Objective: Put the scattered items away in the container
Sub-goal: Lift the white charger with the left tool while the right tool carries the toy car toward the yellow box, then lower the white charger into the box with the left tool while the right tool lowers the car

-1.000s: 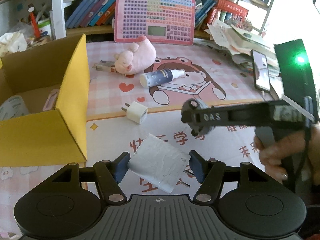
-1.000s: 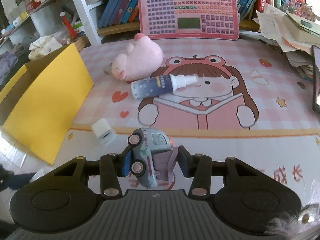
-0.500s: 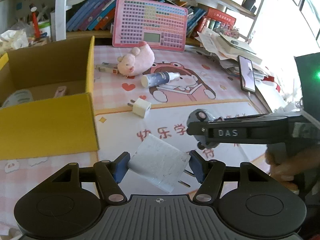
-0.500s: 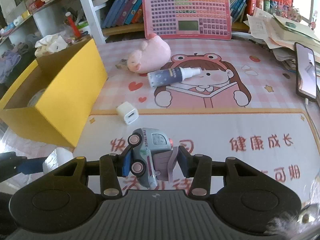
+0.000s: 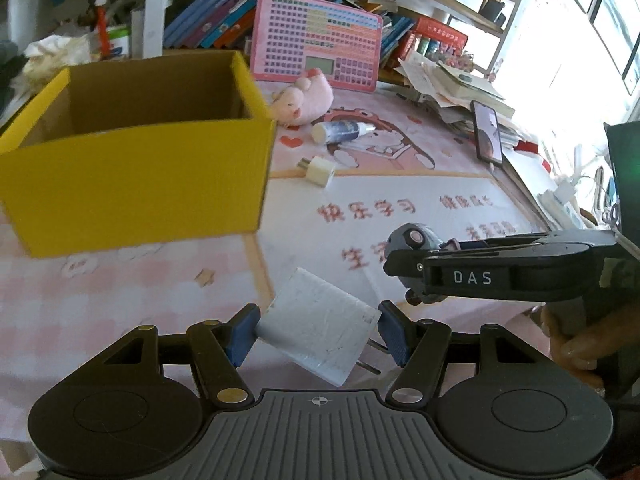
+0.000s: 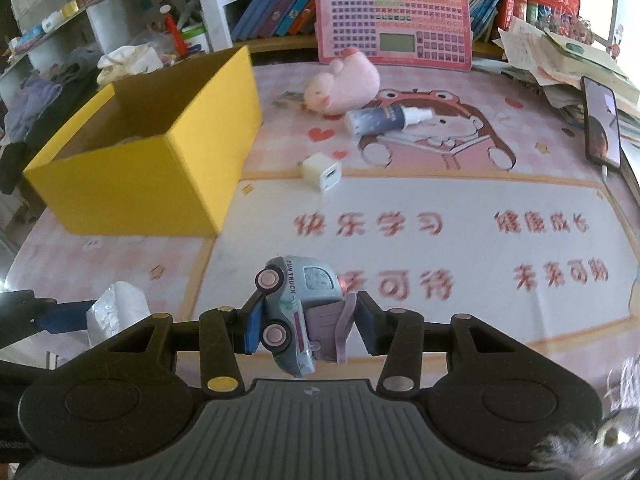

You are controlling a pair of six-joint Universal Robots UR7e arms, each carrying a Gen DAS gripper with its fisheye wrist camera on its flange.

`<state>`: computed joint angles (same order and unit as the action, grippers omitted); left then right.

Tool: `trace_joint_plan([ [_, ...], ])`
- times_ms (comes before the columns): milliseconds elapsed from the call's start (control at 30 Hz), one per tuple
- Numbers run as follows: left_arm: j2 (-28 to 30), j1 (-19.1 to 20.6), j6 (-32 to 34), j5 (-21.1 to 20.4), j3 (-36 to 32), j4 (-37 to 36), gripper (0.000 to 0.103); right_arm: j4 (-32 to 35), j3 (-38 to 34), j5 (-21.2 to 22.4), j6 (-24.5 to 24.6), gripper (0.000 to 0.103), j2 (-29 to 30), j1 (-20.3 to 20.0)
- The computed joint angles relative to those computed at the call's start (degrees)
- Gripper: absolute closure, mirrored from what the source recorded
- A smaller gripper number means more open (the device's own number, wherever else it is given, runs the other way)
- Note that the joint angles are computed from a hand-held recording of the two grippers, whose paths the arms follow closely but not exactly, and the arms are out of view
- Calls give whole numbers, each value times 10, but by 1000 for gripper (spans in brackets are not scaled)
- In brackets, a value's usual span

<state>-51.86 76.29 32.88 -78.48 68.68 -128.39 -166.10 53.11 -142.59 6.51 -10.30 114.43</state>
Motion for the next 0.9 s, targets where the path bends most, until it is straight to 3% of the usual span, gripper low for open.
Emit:
trace_joint_plan([
  [367, -48, 30, 13, -2, 17, 6, 39, 34, -49, 0, 34, 59, 49, 34],
  [767, -68, 55, -9, -12, 6, -23, 39, 88, -164, 27, -21, 59, 114, 52],
  [900, -64, 61, -20, -15, -9, -34, 39, 100, -210, 45, -59, 59, 137, 54],
])
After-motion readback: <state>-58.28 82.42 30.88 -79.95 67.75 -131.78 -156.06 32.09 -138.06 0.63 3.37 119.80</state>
